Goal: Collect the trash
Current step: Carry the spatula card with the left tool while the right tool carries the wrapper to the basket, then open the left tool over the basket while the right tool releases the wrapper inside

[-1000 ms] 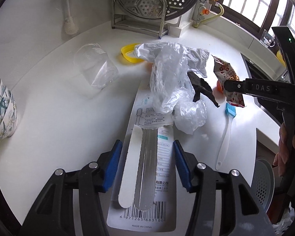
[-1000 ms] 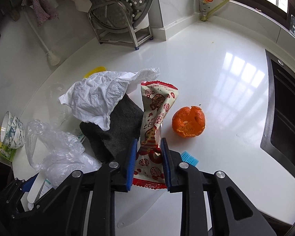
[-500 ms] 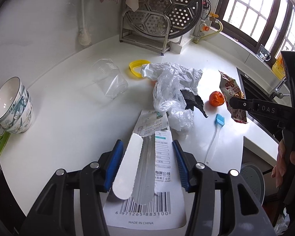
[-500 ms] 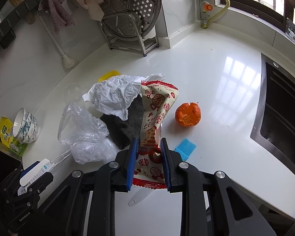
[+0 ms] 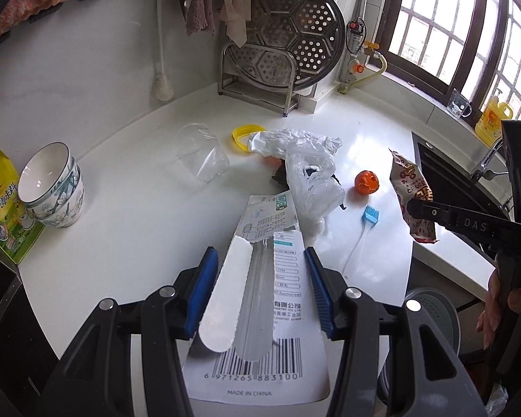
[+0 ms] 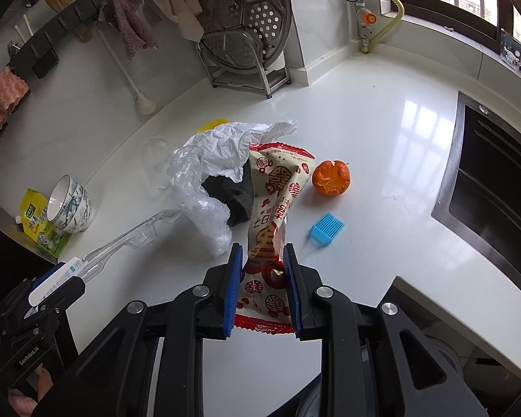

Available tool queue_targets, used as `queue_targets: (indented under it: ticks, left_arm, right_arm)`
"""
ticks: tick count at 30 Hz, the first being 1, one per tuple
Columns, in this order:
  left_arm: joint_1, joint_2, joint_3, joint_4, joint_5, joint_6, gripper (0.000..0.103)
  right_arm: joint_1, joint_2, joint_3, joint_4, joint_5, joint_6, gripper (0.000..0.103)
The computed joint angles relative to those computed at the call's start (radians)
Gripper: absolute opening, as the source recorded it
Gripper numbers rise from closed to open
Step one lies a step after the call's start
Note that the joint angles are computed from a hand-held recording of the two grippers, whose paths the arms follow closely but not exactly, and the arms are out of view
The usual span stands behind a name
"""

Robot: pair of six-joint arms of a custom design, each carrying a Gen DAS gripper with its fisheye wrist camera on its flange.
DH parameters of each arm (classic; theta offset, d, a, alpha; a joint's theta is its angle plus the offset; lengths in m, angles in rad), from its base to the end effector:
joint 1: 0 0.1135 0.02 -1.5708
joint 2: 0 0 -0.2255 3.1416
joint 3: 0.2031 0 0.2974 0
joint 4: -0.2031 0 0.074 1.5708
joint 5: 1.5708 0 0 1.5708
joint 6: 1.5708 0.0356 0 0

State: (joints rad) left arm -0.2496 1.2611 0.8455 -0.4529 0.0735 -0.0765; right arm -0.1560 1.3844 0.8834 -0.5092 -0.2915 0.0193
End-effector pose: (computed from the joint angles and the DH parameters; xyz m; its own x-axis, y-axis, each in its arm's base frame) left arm 0.3024 -0.0798 0.1820 -0.7599 0.1151 -0.6398 0.2349 0.9663 -0.1053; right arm 0.3177 -0.0396 0.1563 -0.8365 0.1503 -0.5269 0.0140 0.9672 0.2536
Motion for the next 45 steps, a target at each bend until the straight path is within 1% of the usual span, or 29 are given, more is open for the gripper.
queue_targets:
  ticks: [4, 10, 14, 19, 25, 27, 30, 36, 39, 44, 45]
  left_arm:
    - [-0.056, -0.102, -0.045, -0.039, -0.041, -0.040, 0.049]
    - [-0.205, -0.231, -0.097, -0.087, -0.124, -0.138, 0.049]
    - [-0.344, -0.277, -0.117, -0.114, -0.185, -0.223, 0.049]
    - [-0.545, -0.245, -0.099, -0.120, -0.258, -0.332, 0.049]
    - [-0.745, -0.113, -0.054, -0.071, -0.307, -0.428, 0.049]
    - [-0.791, -0.052, -0.032, -0.050, -0.304, -0.454, 0.049]
    - [-0.846, 0.064, 0.015, -0.014, -0.296, -0.484, 0.049]
    - [-0.907, 0.273, 0.098, 0.020, -0.283, -0.543, 0.049]
    - [-0.913, 0.343, 0.126, 0.038, -0.266, -0.566, 0.050]
    - [-0.927, 0.407, 0.175, 0.035, -0.270, -0.597, 0.051]
    - [-0.932, 0.412, 0.181, 0.030, -0.278, -0.603, 0.054]
  right_arm:
    - [-0.057, -0.101, -0.062, -0.045, -0.050, -0.053, 0.023]
    - [-0.214, -0.262, -0.159, -0.163, -0.130, -0.193, 0.023]
    - [-0.369, -0.335, -0.200, -0.278, -0.189, -0.346, 0.023]
    - [-0.591, -0.363, -0.226, -0.420, -0.235, -0.585, 0.023]
    - [-0.840, -0.262, -0.213, -0.512, -0.232, -0.847, 0.023]
    - [-0.898, -0.218, -0.205, -0.521, -0.224, -0.912, 0.023]
    - [-0.962, -0.140, -0.196, -0.514, -0.204, -0.977, 0.023]
    - [-1.032, 0.075, -0.164, -0.444, -0.146, -1.022, 0.023]
    - [-1.049, 0.166, -0.139, -0.412, -0.138, -1.025, 0.023]
    - [-1.046, 0.257, -0.110, -0.364, -0.121, -1.006, 0.024]
    - [-1.047, 0.263, -0.106, -0.361, -0.123, -1.006, 0.025]
